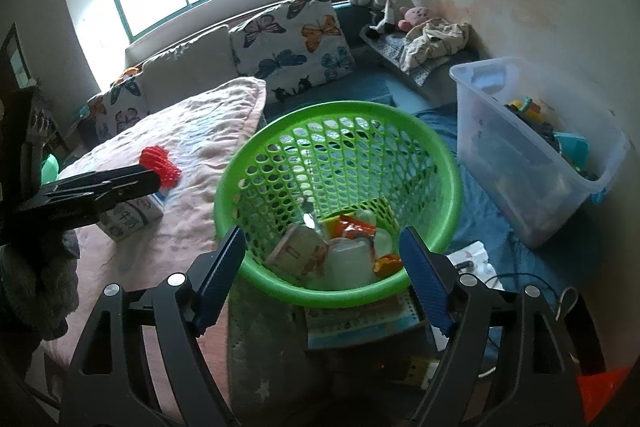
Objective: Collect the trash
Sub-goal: 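Move the left gripper to the white milk carton and grasp it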
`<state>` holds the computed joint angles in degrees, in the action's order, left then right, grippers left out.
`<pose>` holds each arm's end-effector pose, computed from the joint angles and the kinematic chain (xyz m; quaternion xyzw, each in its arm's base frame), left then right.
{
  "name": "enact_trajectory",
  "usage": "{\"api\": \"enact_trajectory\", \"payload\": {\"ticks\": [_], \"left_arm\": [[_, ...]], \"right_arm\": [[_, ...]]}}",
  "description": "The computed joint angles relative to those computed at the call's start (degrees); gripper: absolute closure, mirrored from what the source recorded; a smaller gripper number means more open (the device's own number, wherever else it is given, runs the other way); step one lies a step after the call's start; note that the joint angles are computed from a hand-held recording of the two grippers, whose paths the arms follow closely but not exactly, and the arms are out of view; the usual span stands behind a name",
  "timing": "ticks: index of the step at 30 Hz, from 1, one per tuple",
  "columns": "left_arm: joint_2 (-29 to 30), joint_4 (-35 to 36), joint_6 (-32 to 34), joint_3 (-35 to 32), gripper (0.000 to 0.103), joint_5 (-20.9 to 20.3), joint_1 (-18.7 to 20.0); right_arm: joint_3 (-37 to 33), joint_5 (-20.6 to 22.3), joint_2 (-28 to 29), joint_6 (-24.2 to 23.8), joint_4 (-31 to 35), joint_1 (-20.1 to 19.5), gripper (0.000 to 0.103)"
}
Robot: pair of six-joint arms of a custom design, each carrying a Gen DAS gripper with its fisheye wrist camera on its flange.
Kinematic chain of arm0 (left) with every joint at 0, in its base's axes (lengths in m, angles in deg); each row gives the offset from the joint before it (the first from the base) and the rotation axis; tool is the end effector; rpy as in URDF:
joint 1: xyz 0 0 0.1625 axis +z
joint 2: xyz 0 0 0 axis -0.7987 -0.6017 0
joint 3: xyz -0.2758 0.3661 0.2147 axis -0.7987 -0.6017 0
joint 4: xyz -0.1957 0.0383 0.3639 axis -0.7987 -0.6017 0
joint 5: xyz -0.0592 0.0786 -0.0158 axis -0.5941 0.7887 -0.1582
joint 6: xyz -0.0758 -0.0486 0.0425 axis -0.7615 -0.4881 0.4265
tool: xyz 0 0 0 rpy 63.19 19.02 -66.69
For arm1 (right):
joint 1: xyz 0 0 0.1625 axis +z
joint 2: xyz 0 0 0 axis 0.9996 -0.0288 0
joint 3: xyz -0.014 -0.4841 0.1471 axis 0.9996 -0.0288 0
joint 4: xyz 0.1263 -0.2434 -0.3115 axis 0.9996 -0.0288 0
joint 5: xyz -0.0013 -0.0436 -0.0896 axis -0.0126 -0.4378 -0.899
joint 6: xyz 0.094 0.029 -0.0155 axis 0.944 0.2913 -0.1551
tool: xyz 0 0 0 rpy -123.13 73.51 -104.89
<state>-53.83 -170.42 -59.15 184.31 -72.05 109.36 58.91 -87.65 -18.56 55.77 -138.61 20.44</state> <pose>-0.0537 -0.4450 0.2993 0.1621 0.8860 -0.3406 0.2697 0.2667 -0.4679 0.0415 0.2977 -0.8965 0.2838 0.1649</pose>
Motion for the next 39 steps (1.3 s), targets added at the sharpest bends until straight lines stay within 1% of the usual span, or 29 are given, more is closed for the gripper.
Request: {"api": "enact_trajectory", "payload": {"ticks": [1,5,7,15,18,22,26,27,28,39], "left_arm": [[-0.6,-0.2,0.8,0.3,0.038,0.9,0.0],[-2.9,-0.7,4.3,1.5,0.035,4.2,0.2],[-4.4,-0.6,5.7,1.8,0.031,4.8,0.9],[-7.2,0.1,7.5,1.8,0.03,6.4,3.8],[-7.7,0.1,9.2,1.8,0.028,6.3,4.8],[-8.0,0.9,10.4,1.6,0.027,5.8,6.0],[-8.3,2.3,11.7,0.9,0.026,4.2,7.5],[-8.4,3.0,12.3,0.5,0.024,3.1,8.1],[-8.3,3.0,12.7,0.3,0.023,3.0,8.4],[-7.0,4.8,15.3,-1.7,0.023,1.0,11.1]], "right_arm": [[-0.1,0.0,0.1,-0.1,0.1,0.2,0.024],[-0.6,0.1,0.4,-0.3,0.8,0.9,0.023],[-1.0,-0.1,0.7,-0.2,1.3,1.4,0.023],[-2.5,0.5,1.6,0.1,3.3,2.7,0.022],[-3.0,0.7,1.9,0.2,4.0,3.2,0.022],[-3.5,0.7,2.4,0.1,4.8,3.9,0.022],[-4.0,0.8,2.8,0.2,5.5,4.3,0.022],[-4.2,0.7,2.9,0.3,5.8,4.4,0.022],[-4.4,0.6,3.1,0.3,6.0,4.6,0.022],[-5.9,0.6,4.2,0.8,8.0,5.3,0.02]]}}
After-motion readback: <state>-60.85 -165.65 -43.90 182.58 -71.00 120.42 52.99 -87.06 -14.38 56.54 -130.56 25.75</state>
